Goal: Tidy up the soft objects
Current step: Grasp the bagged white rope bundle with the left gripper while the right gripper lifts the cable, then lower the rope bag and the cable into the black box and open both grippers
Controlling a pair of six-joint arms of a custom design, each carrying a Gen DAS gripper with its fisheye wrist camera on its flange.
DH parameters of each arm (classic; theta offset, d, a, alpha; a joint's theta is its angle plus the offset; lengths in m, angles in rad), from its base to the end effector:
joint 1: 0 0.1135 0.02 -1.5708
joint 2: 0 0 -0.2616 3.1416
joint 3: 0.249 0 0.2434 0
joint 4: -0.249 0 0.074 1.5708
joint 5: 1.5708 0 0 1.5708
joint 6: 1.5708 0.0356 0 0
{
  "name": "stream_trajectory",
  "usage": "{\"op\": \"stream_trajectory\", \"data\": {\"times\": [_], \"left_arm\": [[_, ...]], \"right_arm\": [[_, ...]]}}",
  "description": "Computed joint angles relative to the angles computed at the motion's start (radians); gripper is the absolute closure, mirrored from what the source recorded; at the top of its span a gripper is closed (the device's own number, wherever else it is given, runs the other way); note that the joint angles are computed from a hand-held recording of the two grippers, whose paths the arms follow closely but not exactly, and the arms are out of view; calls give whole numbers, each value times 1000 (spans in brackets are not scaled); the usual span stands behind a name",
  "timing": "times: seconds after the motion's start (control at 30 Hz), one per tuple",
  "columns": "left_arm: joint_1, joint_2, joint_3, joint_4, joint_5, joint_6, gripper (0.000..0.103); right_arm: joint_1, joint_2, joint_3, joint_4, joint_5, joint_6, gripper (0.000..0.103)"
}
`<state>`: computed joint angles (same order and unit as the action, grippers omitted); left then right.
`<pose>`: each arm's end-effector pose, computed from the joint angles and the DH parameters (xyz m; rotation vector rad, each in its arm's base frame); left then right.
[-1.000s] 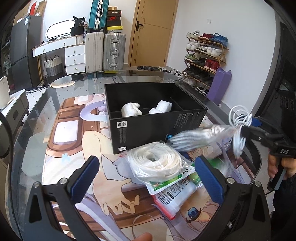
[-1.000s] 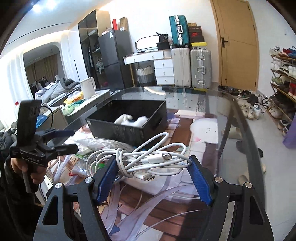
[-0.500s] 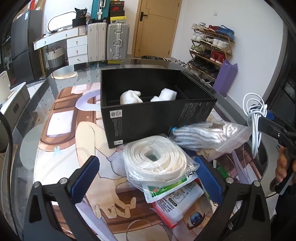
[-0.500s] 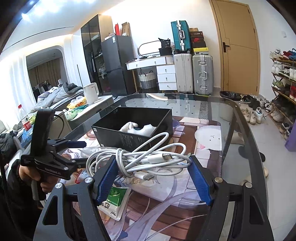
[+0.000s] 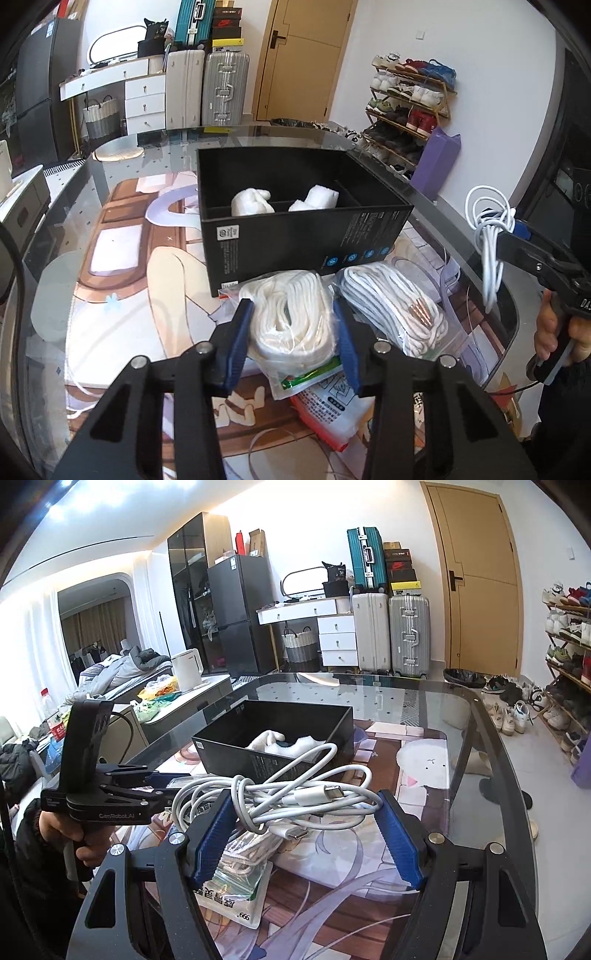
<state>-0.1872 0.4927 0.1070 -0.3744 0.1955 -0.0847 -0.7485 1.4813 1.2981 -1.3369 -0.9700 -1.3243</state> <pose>0.1064 -0.0272 0.1290 0.2181 2.3310 -0.3633 0.1990 -0.1447 0.2961 -0.6601 2.1244 0.5485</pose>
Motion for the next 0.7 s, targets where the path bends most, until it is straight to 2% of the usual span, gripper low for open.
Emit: {"op": "stream_trajectory", "data": {"times": [0.37, 0.43, 0.7], "left_arm": [[91, -228, 62, -204, 84, 82, 62], [103, -240, 70, -210, 90, 88, 62], [278, -257, 105, -229, 226, 174, 62]], "right_arm": [[20, -43, -32, 76, -6, 91, 26], [27, -51, -35, 98, -8, 123, 26], [81, -97, -63, 241, 12, 286, 26]]}}
